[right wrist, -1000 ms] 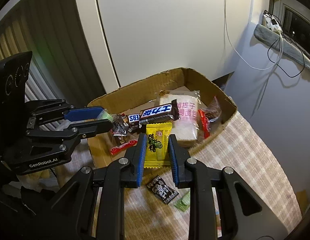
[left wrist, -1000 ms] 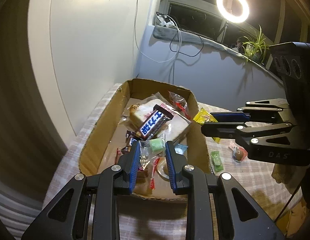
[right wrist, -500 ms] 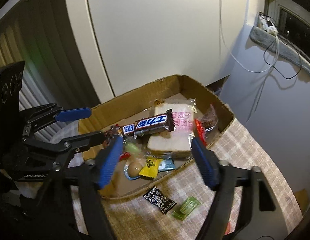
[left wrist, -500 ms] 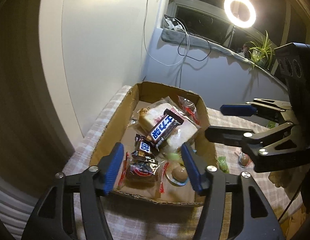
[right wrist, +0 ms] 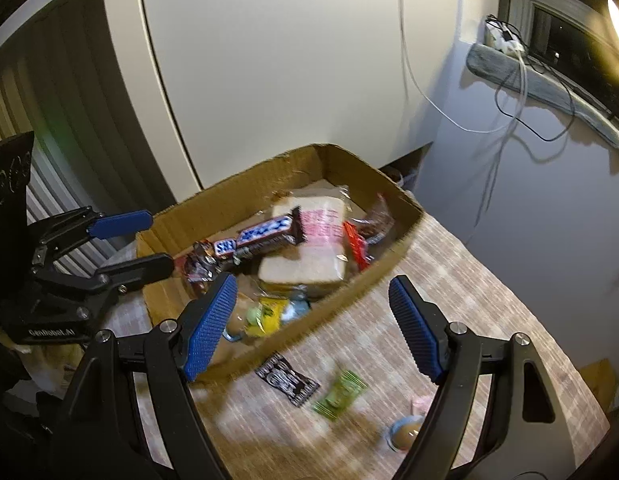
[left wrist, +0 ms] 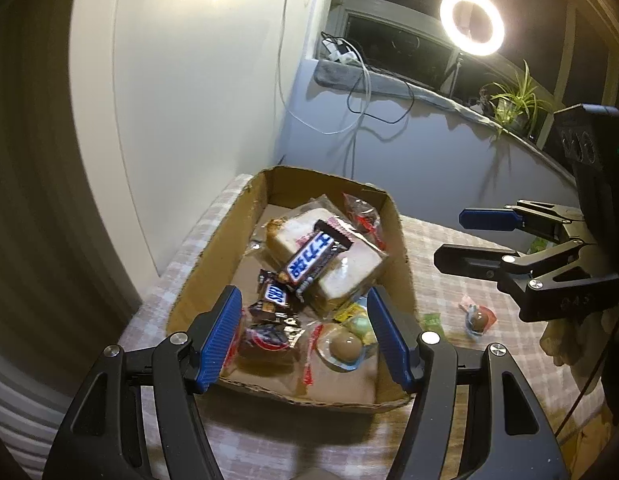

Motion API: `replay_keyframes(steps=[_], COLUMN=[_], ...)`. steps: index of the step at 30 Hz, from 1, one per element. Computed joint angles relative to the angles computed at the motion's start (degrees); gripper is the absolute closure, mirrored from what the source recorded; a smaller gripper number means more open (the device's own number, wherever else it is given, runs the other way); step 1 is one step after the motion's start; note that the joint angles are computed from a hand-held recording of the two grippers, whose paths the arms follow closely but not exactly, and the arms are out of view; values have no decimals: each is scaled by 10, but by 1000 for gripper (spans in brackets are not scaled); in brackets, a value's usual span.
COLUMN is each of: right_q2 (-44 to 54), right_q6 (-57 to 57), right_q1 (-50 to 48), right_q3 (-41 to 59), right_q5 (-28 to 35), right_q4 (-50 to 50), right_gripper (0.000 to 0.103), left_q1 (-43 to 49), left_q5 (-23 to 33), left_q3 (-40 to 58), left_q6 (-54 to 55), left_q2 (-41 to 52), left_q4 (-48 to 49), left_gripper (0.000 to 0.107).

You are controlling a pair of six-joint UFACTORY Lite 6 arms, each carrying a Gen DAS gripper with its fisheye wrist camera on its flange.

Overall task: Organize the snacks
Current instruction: 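Carry the green mint and yellow candy into the box and open both tools, then grasp the green mint with the left tool while the right tool grasps the chocolate egg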

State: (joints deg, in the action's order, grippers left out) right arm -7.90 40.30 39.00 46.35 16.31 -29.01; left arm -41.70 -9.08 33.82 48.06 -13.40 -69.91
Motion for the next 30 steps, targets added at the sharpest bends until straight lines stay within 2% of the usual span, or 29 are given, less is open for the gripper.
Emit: replay_keyframes(steps=[7,16,20,22,24,30], right_q2=[-111,-246,-290,-307,-311,-287], right_q6=[-97,-356,-429,-450,-484,-638], right_q1=[-64,-189,-209,-208,-209,-234], right_q3=[-96,-214,-258,-281,-297,-328], right_q5=[13,36,42,43,43,15], right_q4=[81,294,350,360,384,506], right_gripper=[22,22,23,32,51,55], left_q1=[-46,-137,-178,-195,-208,-222], left_q5=[-19,-50,-53,-54,-48,-35], left_q3=[16,69,106,125,147,212], left_q6=[29,69,73,77,81,103], left_q2=[13,65,111,137,166,250], left_q4=[-43,-92,-98,-102,-104,-132], left_gripper=[42,43,54,58,65,68])
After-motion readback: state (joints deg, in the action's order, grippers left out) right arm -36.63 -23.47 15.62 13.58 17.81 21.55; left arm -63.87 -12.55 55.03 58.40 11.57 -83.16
